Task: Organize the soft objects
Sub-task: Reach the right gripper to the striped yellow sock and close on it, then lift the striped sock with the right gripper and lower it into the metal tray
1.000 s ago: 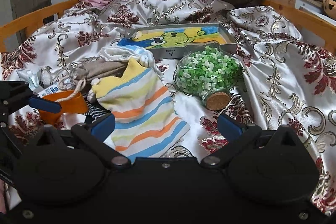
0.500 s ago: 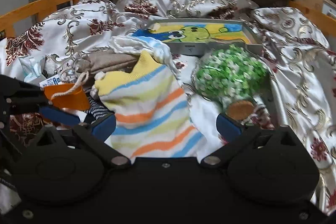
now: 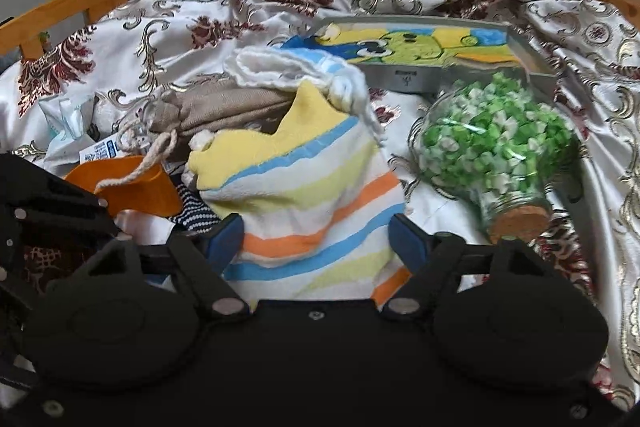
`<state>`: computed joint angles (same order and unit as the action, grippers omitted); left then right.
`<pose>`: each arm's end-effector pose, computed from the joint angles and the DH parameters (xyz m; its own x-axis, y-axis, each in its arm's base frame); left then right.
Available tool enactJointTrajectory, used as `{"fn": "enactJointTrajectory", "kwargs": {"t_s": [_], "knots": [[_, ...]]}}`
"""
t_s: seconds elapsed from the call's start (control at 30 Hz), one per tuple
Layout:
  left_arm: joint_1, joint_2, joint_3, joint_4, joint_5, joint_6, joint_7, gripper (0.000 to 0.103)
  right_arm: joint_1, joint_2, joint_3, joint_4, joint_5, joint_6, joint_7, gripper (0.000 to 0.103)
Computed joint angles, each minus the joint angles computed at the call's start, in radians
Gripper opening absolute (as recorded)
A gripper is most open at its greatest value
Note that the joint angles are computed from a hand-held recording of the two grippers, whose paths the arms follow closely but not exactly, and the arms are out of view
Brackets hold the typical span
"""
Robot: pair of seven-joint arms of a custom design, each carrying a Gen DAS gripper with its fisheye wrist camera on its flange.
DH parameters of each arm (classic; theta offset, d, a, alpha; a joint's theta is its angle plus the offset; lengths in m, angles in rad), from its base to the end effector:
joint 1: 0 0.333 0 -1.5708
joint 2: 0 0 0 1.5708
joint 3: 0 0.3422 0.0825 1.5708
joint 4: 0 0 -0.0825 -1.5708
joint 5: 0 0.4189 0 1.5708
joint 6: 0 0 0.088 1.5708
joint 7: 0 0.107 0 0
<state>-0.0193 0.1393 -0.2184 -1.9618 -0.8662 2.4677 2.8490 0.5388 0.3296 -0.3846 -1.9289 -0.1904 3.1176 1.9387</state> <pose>0.6352 -0.1473 0.4528 -0.8078 -0.5818 0.0943 -0.4795 0.5555 -0.6793 0.6847 0.1491 0.4365 0.0571 -0.9983 -0.0130 -0.6299 -0.0259 -0.7762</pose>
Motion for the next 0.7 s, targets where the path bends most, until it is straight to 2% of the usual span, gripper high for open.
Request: {"fn": "enactJointTrajectory", "kwargs": {"t_s": [0.03,0.13,0.17,0.23,0.37,0.43,0.47,0.6,0.7], "knots": [[0.001,0.002,0.0,0.002,-0.003,-0.002,-0.005,0.023,-0.022,0.006,0.027,0.008,0.014,-0.005,-0.013,0.064],[0.003,0.004,0.001,0.003,-0.012,-0.005,-0.022,0.015,-0.065,0.013,0.082,0.017,0.049,-0.011,-0.047,0.052],[0.004,0.004,0.001,0.004,-0.015,-0.008,-0.025,0.013,-0.063,0.019,0.082,0.021,0.054,-0.011,-0.047,0.05],[0.004,0.0,0.0,-0.002,-0.019,-0.006,-0.023,0.007,-0.046,0.031,0.064,0.028,0.056,-0.004,-0.041,0.033],[0.0,-0.014,0.002,-0.019,-0.031,0.015,-0.021,0.003,-0.033,0.023,0.055,0.013,0.085,0.018,-0.039,0.018],[-0.003,-0.022,0.004,-0.025,-0.034,0.028,-0.032,0.003,-0.003,0.012,0.022,0.002,0.086,0.016,-0.03,0.011],[-0.003,-0.027,0.006,-0.029,-0.044,0.03,-0.032,0.003,-0.001,-0.002,0.02,-0.011,0.089,0.016,-0.029,0.01],[0.001,-0.059,0.018,-0.046,-0.118,0.015,-0.014,0.002,0.075,-0.042,-0.067,-0.051,0.049,0.018,0.049,0.006],[-0.005,-0.089,0.031,-0.066,-0.176,0.023,0.0,0.002,0.181,-0.075,-0.191,-0.093,-0.037,0.028,0.151,0.005]]}}
